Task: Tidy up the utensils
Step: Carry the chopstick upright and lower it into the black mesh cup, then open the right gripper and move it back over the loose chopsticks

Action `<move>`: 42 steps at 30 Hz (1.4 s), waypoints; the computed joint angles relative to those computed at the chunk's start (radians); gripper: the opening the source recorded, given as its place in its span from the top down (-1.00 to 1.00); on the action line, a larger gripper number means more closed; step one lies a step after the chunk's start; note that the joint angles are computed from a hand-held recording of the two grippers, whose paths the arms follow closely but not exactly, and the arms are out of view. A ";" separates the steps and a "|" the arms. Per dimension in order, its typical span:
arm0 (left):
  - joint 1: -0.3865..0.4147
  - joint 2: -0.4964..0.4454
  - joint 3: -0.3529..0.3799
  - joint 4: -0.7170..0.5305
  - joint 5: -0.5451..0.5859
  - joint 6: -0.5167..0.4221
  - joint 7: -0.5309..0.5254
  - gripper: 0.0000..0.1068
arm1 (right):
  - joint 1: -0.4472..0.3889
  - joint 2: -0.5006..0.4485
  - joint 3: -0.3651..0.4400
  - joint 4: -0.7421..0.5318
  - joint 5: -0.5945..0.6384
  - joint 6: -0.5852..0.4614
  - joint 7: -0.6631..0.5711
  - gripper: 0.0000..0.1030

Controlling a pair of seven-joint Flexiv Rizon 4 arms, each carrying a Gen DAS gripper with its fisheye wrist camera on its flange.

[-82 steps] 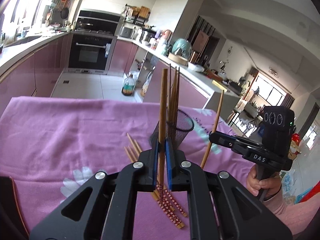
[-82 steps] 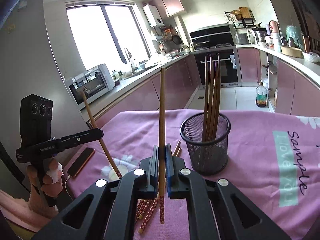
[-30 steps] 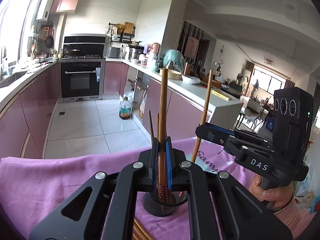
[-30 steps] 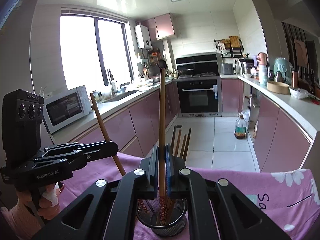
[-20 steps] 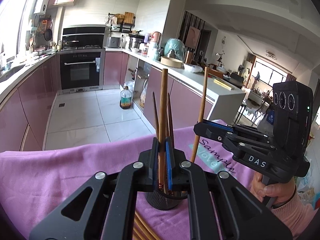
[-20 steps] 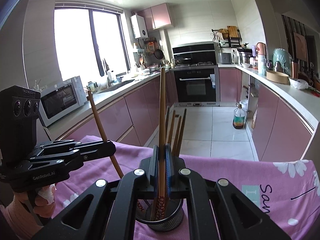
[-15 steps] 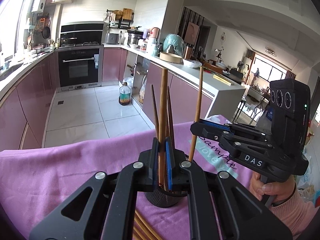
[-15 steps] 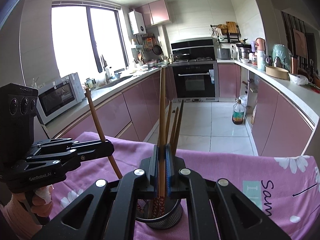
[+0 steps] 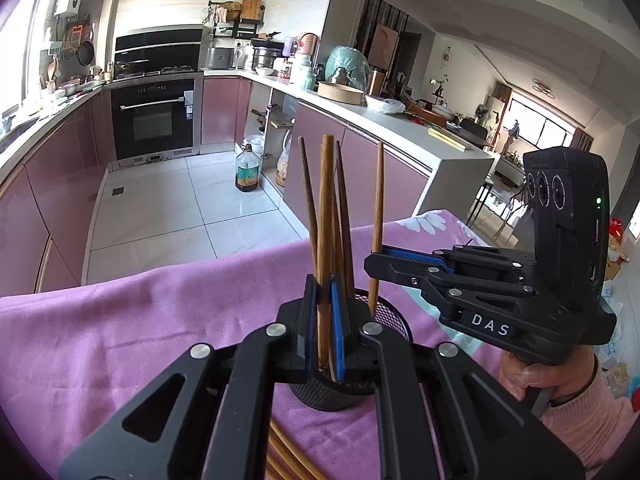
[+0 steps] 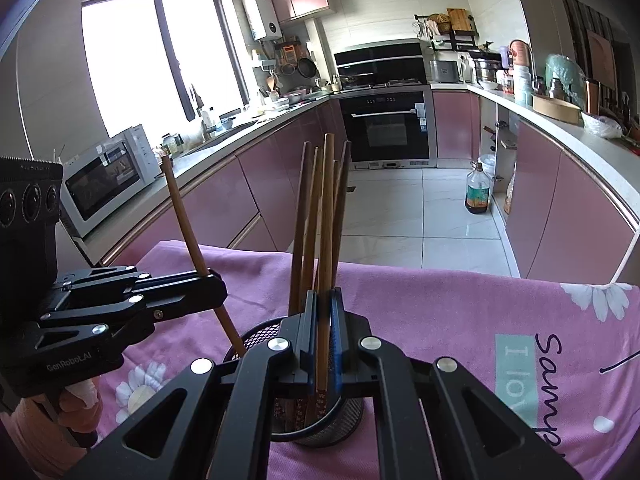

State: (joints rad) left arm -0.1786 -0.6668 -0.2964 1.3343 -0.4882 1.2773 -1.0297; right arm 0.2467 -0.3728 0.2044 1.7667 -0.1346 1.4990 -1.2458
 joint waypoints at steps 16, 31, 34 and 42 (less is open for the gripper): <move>-0.043 -0.039 0.070 -0.034 0.073 0.012 -0.128 0.84 | 0.013 -0.010 -0.037 0.004 -0.024 0.028 0.057 0.76; 0.042 0.039 -0.036 0.180 0.075 0.289 -0.120 0.31 | 0.022 0.053 -0.046 0.113 -0.076 0.133 0.054 0.30; 0.066 0.069 -0.050 0.245 0.104 0.359 -0.139 0.17 | 0.030 0.082 -0.050 0.157 -0.087 0.181 0.046 0.19; 0.119 0.145 -0.055 0.414 0.195 0.442 -0.226 0.09 | 0.011 0.137 0.018 0.257 -0.130 0.217 -0.016 0.13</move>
